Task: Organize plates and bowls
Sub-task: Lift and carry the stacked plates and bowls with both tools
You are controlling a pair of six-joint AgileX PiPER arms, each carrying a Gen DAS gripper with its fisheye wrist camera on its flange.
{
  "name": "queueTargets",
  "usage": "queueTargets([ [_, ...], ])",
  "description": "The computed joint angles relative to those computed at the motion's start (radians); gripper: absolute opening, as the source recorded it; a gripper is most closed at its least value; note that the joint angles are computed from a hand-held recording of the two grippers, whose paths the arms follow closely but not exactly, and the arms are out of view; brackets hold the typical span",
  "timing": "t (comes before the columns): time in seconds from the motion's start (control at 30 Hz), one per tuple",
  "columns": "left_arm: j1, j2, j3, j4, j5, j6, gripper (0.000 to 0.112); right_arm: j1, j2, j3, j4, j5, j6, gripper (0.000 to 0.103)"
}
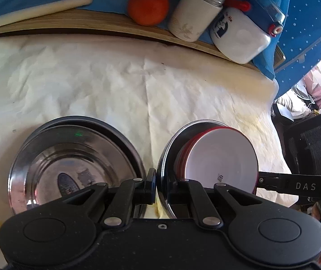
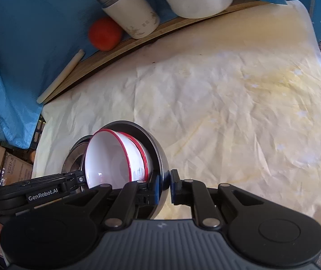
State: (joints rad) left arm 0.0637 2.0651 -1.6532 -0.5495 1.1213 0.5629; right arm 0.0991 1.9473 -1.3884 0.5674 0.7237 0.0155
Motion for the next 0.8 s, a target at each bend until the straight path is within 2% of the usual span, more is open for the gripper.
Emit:
queueTargets([
  [0.8,0.128,0.017,-0.029,0.005,0.029,0.021,0.006,0.122,0.109,-0.192,-0.076,0.059,0.091,0.012],
])
